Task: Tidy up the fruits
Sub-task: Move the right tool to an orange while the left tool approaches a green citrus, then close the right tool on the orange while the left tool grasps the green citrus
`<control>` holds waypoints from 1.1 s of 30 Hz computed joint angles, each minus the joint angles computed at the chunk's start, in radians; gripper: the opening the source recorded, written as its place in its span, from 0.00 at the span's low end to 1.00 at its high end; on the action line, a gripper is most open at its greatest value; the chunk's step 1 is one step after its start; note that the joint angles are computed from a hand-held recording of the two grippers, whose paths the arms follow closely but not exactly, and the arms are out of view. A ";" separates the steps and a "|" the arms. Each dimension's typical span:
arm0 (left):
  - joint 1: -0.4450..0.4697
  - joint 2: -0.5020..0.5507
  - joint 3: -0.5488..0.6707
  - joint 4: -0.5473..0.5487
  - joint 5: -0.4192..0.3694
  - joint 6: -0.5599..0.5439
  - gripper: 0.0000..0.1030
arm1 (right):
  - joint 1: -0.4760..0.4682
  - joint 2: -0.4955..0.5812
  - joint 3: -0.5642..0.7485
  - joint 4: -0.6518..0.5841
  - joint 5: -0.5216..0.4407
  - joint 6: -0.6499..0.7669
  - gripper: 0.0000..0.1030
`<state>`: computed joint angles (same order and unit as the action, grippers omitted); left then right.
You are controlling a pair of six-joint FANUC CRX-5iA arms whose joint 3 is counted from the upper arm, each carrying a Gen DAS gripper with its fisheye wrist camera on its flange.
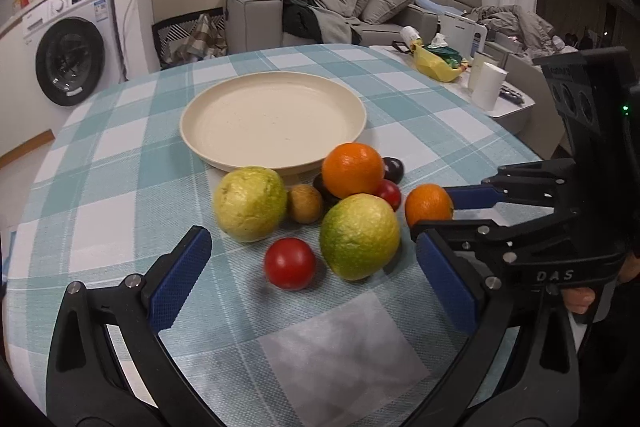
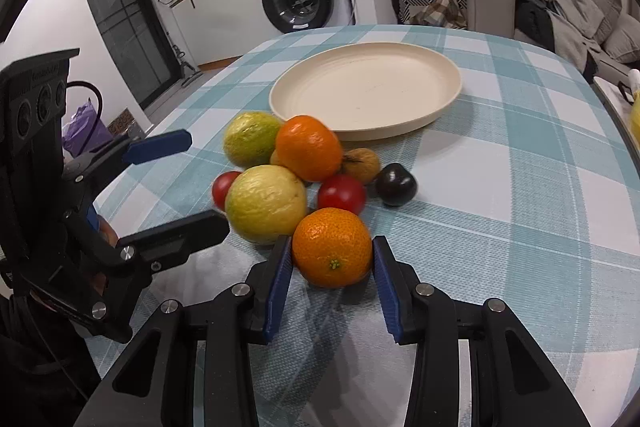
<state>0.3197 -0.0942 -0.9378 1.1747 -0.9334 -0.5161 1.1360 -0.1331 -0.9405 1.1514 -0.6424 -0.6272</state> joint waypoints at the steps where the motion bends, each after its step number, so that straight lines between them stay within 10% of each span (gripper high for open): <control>1: 0.010 0.011 0.010 -0.021 -0.029 0.009 0.99 | 0.009 -0.003 -0.002 -0.005 -0.016 -0.008 0.40; 21: -0.086 -0.008 0.014 -0.114 0.044 0.037 0.46 | -0.009 -0.046 -0.040 0.033 -0.017 -0.062 0.40; 33: -0.033 0.025 0.045 -0.123 -0.066 0.041 0.46 | -0.007 -0.043 -0.045 0.054 -0.037 -0.088 0.40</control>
<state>0.2870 -0.0691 -0.8932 1.0513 -0.9994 -0.4753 1.1286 -0.1758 -0.9855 1.2056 -0.6798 -0.7152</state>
